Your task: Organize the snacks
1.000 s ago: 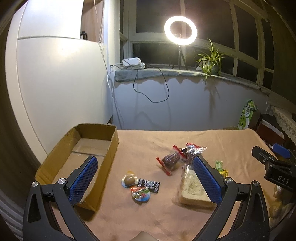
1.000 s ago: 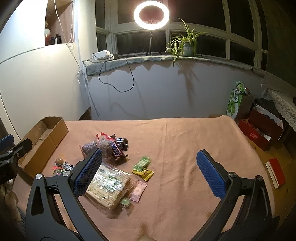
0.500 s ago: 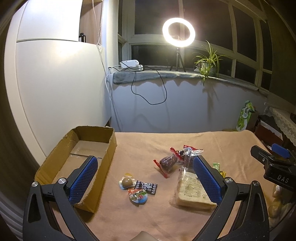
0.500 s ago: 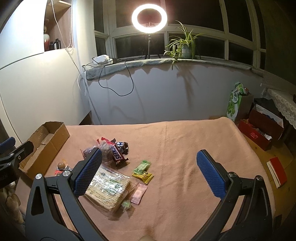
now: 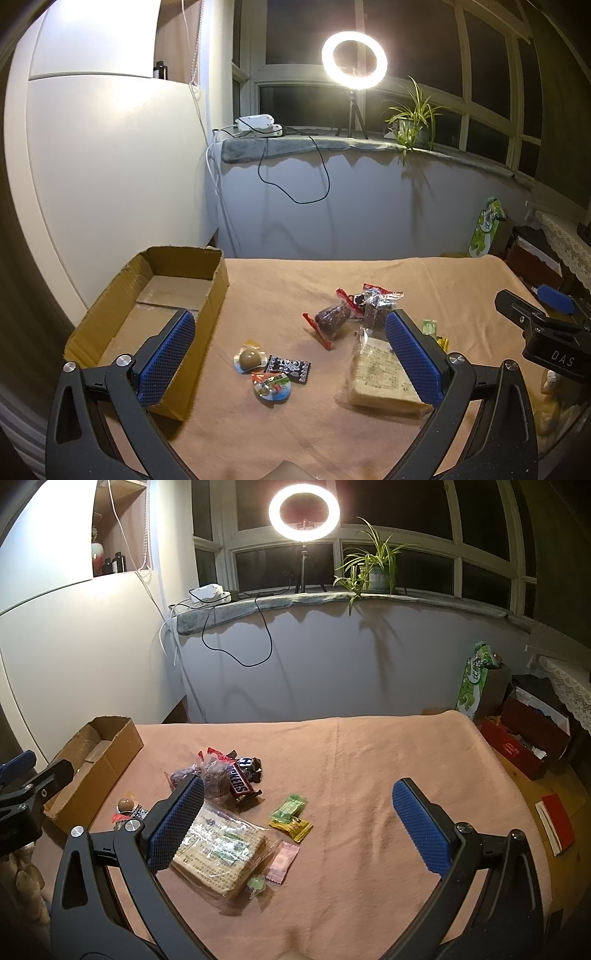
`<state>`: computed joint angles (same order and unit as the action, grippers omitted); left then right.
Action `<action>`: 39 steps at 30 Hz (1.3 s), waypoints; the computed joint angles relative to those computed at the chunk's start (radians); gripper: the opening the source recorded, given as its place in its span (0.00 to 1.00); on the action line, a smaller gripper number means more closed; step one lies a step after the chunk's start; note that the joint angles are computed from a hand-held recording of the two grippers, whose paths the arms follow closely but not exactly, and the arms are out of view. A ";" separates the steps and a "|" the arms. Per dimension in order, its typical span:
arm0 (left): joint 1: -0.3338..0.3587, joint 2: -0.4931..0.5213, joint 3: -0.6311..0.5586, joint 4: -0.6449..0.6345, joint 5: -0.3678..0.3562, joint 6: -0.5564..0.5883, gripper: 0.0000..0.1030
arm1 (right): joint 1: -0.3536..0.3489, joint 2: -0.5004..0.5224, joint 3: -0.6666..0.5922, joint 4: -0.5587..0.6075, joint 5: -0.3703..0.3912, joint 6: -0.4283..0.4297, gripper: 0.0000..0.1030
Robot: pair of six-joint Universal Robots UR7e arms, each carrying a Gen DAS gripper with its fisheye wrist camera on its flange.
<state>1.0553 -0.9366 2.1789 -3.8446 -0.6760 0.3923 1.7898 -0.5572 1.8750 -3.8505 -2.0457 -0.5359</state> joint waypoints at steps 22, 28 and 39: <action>0.017 0.003 -0.017 0.069 -0.009 -0.037 0.99 | -0.019 -0.003 -0.006 0.076 0.016 0.037 1.00; 0.033 0.002 -0.028 0.120 -0.025 -0.066 0.99 | -0.034 -0.006 -0.005 0.118 0.034 0.060 1.00; 0.128 -0.066 -0.041 0.396 -0.214 -0.236 0.94 | -0.065 -0.005 -0.013 0.256 0.089 0.112 0.96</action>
